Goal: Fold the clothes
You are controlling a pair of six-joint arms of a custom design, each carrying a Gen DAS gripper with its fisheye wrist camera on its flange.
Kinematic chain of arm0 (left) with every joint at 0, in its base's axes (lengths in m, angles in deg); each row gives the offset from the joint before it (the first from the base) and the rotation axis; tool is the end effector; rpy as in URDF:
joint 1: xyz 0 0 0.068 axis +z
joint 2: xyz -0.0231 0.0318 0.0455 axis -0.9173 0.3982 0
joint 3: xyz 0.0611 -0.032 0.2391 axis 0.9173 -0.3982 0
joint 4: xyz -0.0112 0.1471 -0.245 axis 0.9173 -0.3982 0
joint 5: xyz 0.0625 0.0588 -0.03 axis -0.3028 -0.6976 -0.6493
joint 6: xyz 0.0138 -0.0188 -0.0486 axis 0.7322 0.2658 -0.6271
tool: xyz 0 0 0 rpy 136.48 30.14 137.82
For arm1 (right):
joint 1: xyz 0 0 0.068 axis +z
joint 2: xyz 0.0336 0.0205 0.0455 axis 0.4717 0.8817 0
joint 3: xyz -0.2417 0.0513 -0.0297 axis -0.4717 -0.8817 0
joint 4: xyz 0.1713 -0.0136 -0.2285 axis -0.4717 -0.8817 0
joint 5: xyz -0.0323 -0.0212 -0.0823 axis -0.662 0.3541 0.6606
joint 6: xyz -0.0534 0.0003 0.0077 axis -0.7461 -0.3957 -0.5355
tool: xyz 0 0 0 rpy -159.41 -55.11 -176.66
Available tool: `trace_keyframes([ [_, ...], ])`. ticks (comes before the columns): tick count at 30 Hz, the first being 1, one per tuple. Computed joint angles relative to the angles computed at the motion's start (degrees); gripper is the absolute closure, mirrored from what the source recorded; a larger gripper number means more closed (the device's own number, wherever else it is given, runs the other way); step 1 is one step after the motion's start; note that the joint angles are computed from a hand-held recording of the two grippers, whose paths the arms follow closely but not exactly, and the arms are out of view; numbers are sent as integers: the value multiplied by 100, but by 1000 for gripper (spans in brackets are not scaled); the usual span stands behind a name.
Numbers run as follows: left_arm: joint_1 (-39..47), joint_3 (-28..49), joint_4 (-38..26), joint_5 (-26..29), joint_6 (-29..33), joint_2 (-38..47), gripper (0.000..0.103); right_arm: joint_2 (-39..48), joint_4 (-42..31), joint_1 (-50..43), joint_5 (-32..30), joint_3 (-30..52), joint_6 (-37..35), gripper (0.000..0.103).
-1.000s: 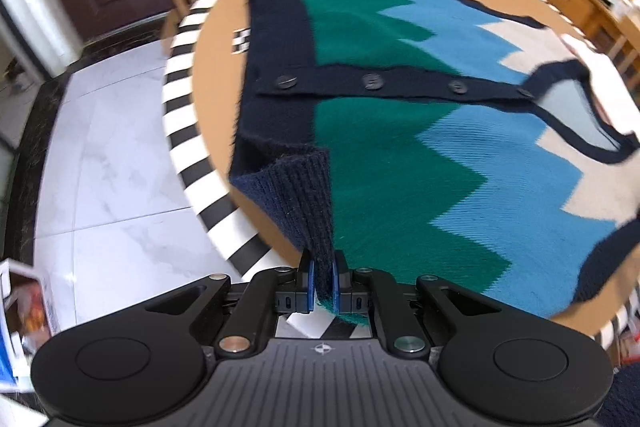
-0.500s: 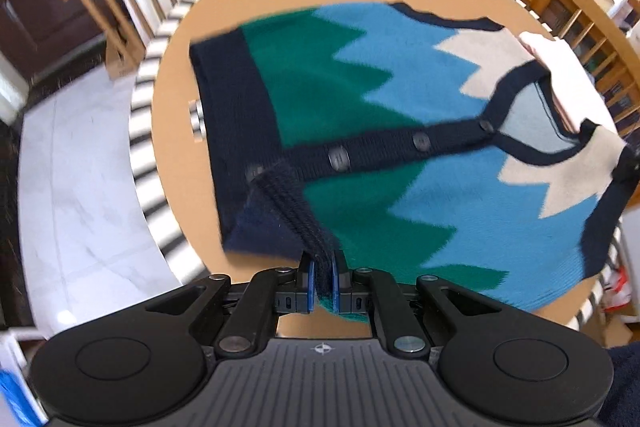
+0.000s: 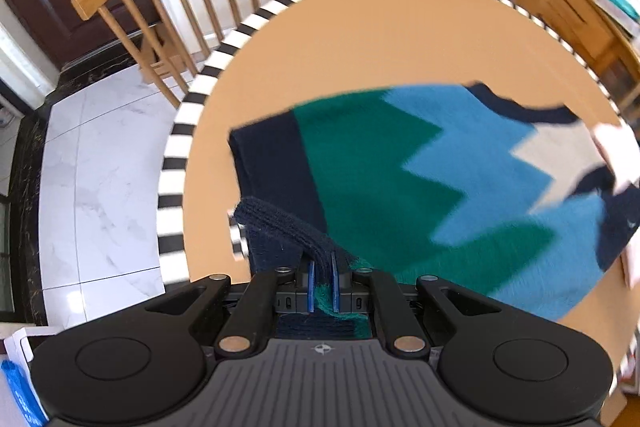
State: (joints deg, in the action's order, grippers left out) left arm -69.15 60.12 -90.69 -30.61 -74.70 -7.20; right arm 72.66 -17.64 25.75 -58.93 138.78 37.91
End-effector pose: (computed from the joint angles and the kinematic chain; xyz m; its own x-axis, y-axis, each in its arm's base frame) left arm 0.2932 -0.0158 0.2713 -0.9339 0.1937 -0.3006 0.2088 0.9778 -0.0189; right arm 0.2072 0.0003 0.2750 -0.9632 0.2608 -0.0646 0.2348 0.9341 0.2690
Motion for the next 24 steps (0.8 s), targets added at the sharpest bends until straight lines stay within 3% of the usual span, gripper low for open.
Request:
trace_keyframes([
  [12, -388, 2018, 252, -473, -866, 2463, 94, 2324, 1015, -200, 317, 1140, 15, 92],
  [24, -499, 2454, 717, -621, -990, 3538, 94, 3502, 1658, -188, 476, 1343, 75, 92],
])
